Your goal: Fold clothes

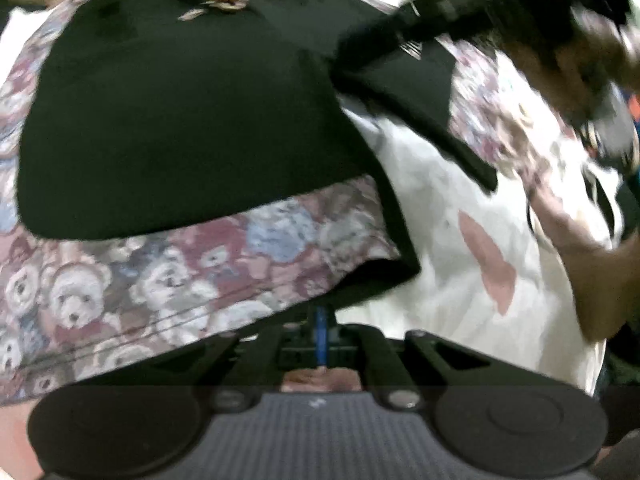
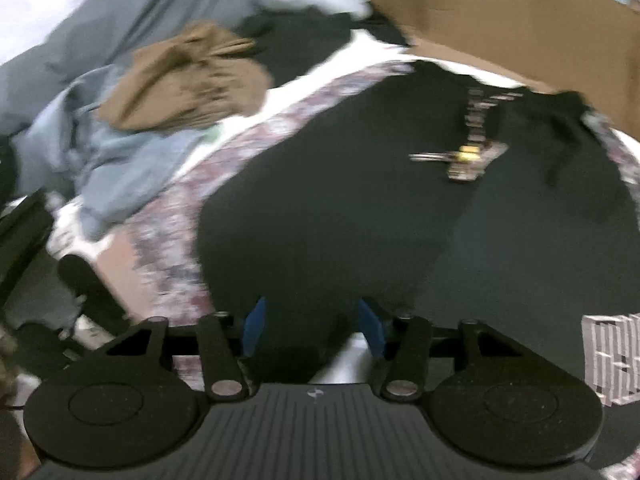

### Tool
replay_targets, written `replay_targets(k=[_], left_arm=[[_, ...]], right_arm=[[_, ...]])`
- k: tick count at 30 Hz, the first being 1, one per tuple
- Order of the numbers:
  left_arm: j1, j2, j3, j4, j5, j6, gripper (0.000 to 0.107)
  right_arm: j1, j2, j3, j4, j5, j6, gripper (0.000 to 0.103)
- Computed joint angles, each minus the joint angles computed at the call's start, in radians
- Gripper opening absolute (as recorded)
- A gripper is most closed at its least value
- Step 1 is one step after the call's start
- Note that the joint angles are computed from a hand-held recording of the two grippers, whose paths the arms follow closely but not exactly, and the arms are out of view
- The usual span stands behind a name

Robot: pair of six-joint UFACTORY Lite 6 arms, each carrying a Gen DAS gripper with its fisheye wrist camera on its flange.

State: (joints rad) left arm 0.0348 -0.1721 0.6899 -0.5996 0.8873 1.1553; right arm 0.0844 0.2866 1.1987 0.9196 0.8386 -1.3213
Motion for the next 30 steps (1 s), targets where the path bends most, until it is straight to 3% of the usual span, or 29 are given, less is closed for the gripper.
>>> replay_targets(k=[3,9,15,16,20,26,30], left_arm=[[0.071,0.024,0.036,-0.019,0.020,-0.038,0.001],[0.210,0.058,0.095,-0.019,-0.020,-0.103,0.007],[0.335,0.072,0.142,0.073,-0.158,-0.216,0.011],[0.353,0.073,0.148,0.088,-0.185,-0.241,0.012],[0.407,0.085,0.173,0.147,-0.253,-0.349,0.021],[0.467,0.145,0.223,0.239,-0.314,-0.432,0.023],[0.474,0.162,0.212,0.242,-0.333,-0.409,0.032]], right_arm=[[0.065,-0.010,-0.061,0.014,-0.042,-0.043,0.029],[0.169,-0.031,-0.201,-0.005,-0.130,-0.120,0.010],[0.215,-0.079,-0.323,0.008,-0.172,-0.182,0.007],[0.216,-0.077,-0.323,0.004,-0.163,-0.173,0.003],[0.224,-0.078,-0.329,-0.017,-0.146,-0.156,0.002],[0.219,-0.076,-0.318,-0.047,-0.115,-0.117,0.002],[0.211,-0.081,-0.322,-0.057,-0.098,-0.104,0.002]])
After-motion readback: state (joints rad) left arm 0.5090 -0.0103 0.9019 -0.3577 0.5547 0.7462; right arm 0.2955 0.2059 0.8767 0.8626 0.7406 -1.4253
